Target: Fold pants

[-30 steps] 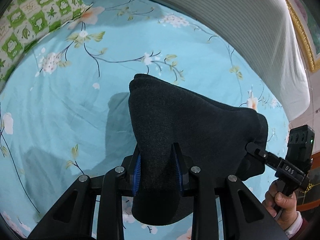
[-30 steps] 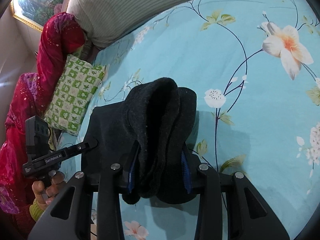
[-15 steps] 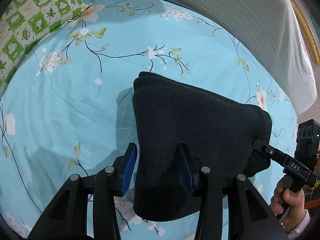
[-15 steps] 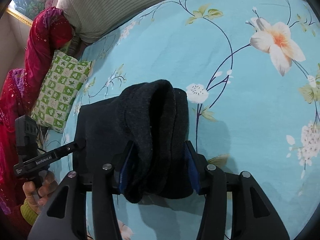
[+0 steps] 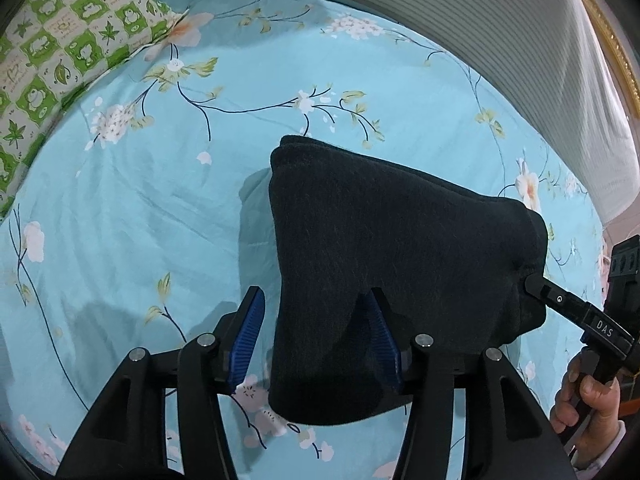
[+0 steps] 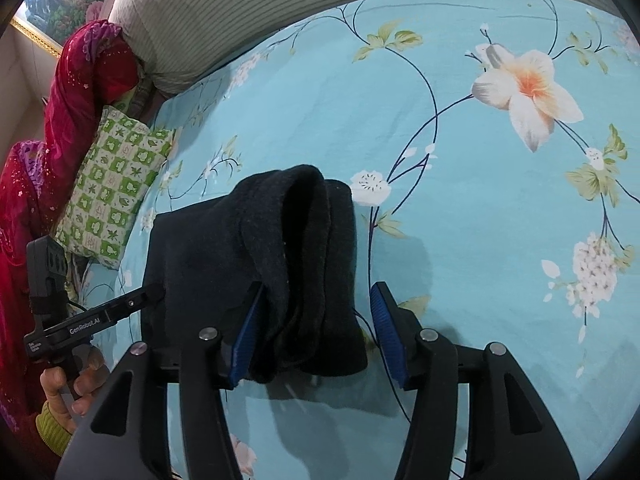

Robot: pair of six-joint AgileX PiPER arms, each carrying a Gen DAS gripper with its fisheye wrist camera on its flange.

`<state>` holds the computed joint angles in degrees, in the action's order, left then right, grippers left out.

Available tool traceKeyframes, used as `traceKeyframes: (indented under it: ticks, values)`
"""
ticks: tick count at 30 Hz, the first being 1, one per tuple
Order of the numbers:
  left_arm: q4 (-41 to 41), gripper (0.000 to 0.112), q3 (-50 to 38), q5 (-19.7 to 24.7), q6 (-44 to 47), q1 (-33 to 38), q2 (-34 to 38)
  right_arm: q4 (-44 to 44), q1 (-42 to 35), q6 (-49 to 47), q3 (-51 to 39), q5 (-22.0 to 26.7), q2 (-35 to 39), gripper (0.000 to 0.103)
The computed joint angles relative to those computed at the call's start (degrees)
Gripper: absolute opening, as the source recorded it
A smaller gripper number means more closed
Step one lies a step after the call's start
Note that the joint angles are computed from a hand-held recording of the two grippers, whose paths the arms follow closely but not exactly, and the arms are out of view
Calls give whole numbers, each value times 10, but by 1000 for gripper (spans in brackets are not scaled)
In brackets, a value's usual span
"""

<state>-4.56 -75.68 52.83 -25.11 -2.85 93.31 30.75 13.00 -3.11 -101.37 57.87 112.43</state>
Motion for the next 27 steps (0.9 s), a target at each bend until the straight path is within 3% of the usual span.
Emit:
traceKeyframes:
  ticks: [8,17,27]
  values:
    - [34,67,33,-6,-43,-27,-34,-7,4,-1,25,-8,-22,56]
    - [60,69,58,-3,-77,-55,-60,-33,15,-4,52,-18,-46,61]
    - [191,73,70,16,-199,-129,-90,-50,36,-25,80,-33,-80,70]
